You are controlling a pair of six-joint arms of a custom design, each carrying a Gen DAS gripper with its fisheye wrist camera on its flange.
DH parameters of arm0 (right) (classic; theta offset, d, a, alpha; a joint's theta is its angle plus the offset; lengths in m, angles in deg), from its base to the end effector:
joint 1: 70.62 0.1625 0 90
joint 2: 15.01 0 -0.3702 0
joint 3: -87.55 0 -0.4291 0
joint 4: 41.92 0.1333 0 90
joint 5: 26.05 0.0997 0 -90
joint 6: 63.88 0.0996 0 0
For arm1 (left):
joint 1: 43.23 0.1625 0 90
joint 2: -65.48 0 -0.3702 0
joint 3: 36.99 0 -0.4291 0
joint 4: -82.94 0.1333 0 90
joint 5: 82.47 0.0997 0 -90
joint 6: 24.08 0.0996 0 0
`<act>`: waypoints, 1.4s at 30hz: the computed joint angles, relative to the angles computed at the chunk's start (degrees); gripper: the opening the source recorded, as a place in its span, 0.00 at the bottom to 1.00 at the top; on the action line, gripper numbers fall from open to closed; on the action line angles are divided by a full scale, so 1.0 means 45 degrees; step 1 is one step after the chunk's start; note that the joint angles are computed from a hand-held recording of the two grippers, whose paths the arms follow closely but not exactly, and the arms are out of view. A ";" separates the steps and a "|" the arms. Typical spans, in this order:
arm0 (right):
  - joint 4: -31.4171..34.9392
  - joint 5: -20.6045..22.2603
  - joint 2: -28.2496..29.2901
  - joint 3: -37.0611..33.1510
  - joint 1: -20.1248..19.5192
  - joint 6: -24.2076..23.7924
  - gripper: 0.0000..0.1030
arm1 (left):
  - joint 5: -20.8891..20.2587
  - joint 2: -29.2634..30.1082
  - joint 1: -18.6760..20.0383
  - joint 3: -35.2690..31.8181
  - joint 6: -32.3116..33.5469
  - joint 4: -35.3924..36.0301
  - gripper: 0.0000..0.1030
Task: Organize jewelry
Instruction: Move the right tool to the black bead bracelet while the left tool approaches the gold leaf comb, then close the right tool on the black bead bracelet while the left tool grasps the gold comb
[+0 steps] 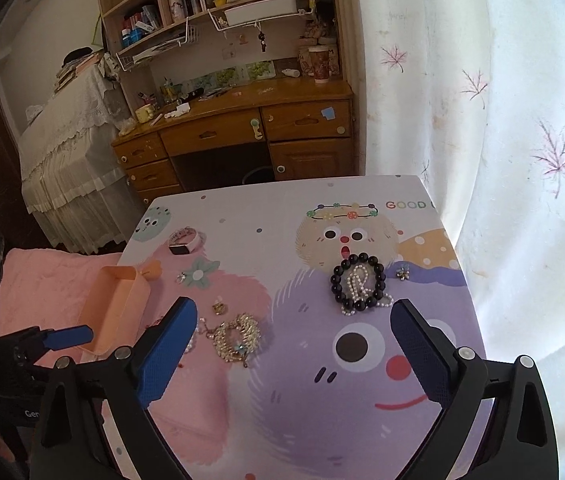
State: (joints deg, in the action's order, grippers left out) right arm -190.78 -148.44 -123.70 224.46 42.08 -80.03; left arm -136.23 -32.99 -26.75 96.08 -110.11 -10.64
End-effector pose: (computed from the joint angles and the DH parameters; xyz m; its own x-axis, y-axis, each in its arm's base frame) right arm 0.2235 -0.3272 0.2887 -0.7571 -0.2919 0.5845 -0.5649 0.7418 -0.3613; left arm -0.2741 -0.2815 0.1648 -0.8154 -0.1830 -0.5492 0.1201 0.8746 -0.4697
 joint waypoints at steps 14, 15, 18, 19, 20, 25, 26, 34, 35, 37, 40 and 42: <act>-0.2036 0.1537 0.4393 -0.2028 -0.5878 -0.2085 0.39 | -0.0189 0.5372 0.3802 -0.1149 0.0273 -0.4327 0.94; -0.2082 0.1619 0.4581 -0.2126 -0.5999 -0.2237 0.39 | -0.0177 0.5500 0.3915 -0.1212 0.0195 -0.4358 0.94; -0.2021 0.1858 0.5088 -0.2414 -0.6275 -0.2560 0.39 | -0.0311 0.5895 0.4370 -0.1495 -0.0036 -0.4258 0.94; -0.2045 0.1827 0.5322 -0.2543 -0.6322 -0.2654 0.39 | -0.0322 0.5977 0.4480 -0.1560 -0.0174 -0.4151 0.94; -0.2146 0.1745 0.5546 -0.2621 -0.6311 -0.2693 0.39 | -0.0315 0.6044 0.4584 -0.1583 -0.0285 -0.4145 0.94; -0.2200 0.1764 0.6260 -0.3115 -0.6523 -0.2724 0.35 | -0.0339 0.6224 0.4925 -0.1462 -0.0086 -0.4780 0.91; -0.2307 0.1789 0.6311 -0.3128 -0.6465 -0.2657 0.35 | -0.0305 0.6331 0.4955 -0.1551 0.0098 -0.4699 0.88; -0.2401 0.1413 0.6950 -0.3577 -0.6279 -0.2973 0.15 | -0.0011 0.6687 0.5058 -0.1710 0.1129 -0.5389 0.68; -0.2341 0.1493 0.6905 -0.3569 -0.6298 -0.2928 0.15 | 0.0024 0.6720 0.5066 -0.1739 0.1125 -0.5355 0.67; -0.2029 0.1673 0.6543 -0.3395 -0.6317 -0.2857 0.15 | 0.0090 0.6598 0.4938 -0.1654 0.1181 -0.5356 0.66; -0.1901 0.1705 0.6266 -0.3270 -0.6221 -0.3077 0.15 | -0.0069 0.6358 0.4842 -0.1301 0.1209 -0.6019 0.65; -0.1634 0.2024 0.5871 -0.3144 -0.6208 -0.3147 0.15 | -0.0140 0.6148 0.4665 -0.1345 0.1071 -0.5801 0.65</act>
State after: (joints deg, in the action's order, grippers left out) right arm -198.13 -139.33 -97.28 210.31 14.15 -94.20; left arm -136.86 -5.32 -5.76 90.03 -105.29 -36.75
